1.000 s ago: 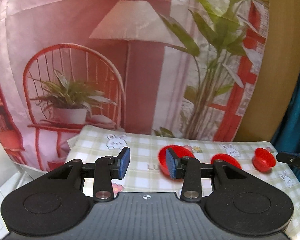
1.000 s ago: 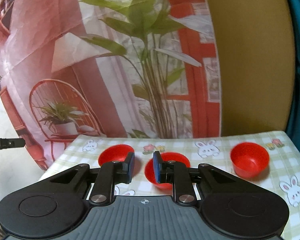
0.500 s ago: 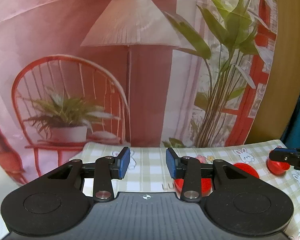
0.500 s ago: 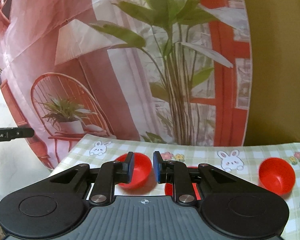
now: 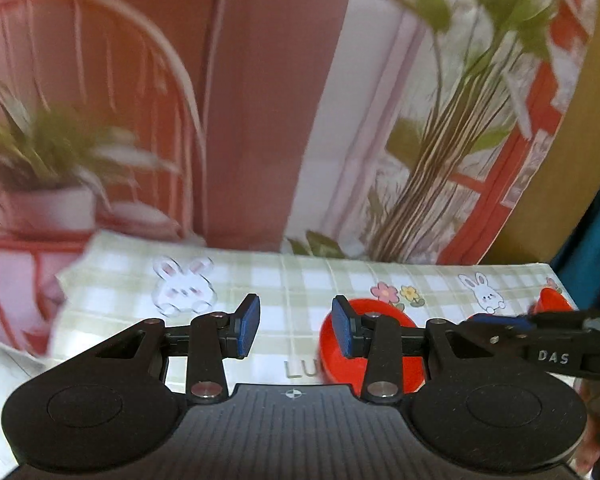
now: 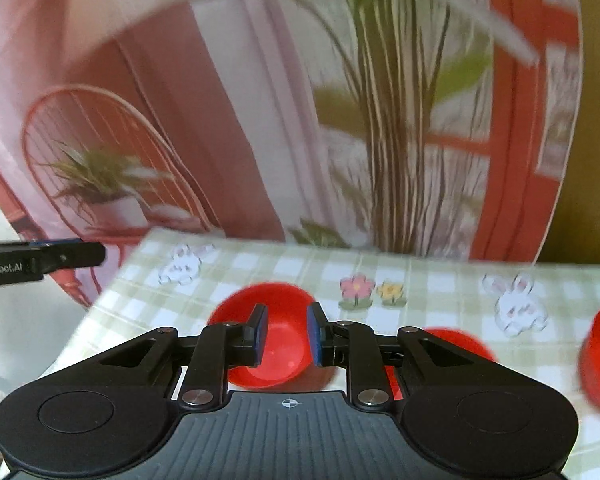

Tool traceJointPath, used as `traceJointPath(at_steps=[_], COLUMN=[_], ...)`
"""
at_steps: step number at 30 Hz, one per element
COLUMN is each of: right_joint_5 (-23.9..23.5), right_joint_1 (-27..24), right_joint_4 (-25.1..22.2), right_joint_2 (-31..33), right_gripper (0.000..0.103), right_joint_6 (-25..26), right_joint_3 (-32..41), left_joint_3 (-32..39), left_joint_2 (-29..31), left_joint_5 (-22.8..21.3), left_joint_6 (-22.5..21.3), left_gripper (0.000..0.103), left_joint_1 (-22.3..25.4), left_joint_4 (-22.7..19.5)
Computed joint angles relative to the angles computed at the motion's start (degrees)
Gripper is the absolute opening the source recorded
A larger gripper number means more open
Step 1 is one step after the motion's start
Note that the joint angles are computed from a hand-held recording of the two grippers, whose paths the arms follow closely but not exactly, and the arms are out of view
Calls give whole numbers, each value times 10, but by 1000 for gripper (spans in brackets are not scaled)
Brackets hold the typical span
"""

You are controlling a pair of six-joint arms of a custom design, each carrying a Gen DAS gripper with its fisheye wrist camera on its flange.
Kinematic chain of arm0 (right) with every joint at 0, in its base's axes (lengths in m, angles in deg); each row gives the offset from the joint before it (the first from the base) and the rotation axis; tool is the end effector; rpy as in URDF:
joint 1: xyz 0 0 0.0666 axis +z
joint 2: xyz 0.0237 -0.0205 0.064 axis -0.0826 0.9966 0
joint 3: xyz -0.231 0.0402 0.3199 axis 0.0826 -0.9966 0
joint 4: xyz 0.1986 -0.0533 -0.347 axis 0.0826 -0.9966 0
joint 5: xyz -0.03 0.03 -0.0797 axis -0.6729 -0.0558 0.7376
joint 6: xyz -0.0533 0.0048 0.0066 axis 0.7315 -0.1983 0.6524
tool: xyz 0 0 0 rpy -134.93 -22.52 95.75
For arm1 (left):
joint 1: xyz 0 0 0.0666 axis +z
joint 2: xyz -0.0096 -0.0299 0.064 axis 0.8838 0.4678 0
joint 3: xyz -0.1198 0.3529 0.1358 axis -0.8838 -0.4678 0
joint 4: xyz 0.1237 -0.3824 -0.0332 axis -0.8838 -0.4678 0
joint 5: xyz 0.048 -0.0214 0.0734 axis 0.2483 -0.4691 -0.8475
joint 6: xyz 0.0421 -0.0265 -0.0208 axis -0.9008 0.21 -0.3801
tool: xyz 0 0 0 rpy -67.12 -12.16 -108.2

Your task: Organize plates and bowls

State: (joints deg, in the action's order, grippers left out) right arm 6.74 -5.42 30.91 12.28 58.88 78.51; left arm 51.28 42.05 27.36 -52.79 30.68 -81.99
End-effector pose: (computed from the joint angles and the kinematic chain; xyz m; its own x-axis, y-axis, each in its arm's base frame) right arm 0.3470 0.0006 0.4577 -0.6520 0.2481 -0.7165 0.0632 0.9595 0.2747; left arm 0.2761 -0.1571 0.4379 -0.6368 -0.1158 -0.7623 0.0269 0.9847 -0.1721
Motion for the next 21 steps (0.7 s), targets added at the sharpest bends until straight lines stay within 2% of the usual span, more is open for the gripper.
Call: traceJointPath(at_steps=[4,9,12,14,21], right_joint_5=[-22,-21,-20,-27,-54], right_joint_1=[-8,-10,-15,-20,-34], right_joint_4=[-4,-8,-11,-12,-10], right_joint_2=[46,77,90,96,109], right_gripper=[21,21,21,21,20], right_joint_6=[-45,-60,-74,-86,-115], right_joint_3=[6,9,10,11,8], left_joint_3=[-5,-13,-11,-6,-13], left_joint_2=[48,82,100,112,127], left_joint_5=[8,44,59,95,119], left_joint_6=[-7,12,15,11,44], left_gripper=[42,42,42,42,41], left_joint_1=[6,14,15,28,34], left_joint_4=[27,50,49,37,42])
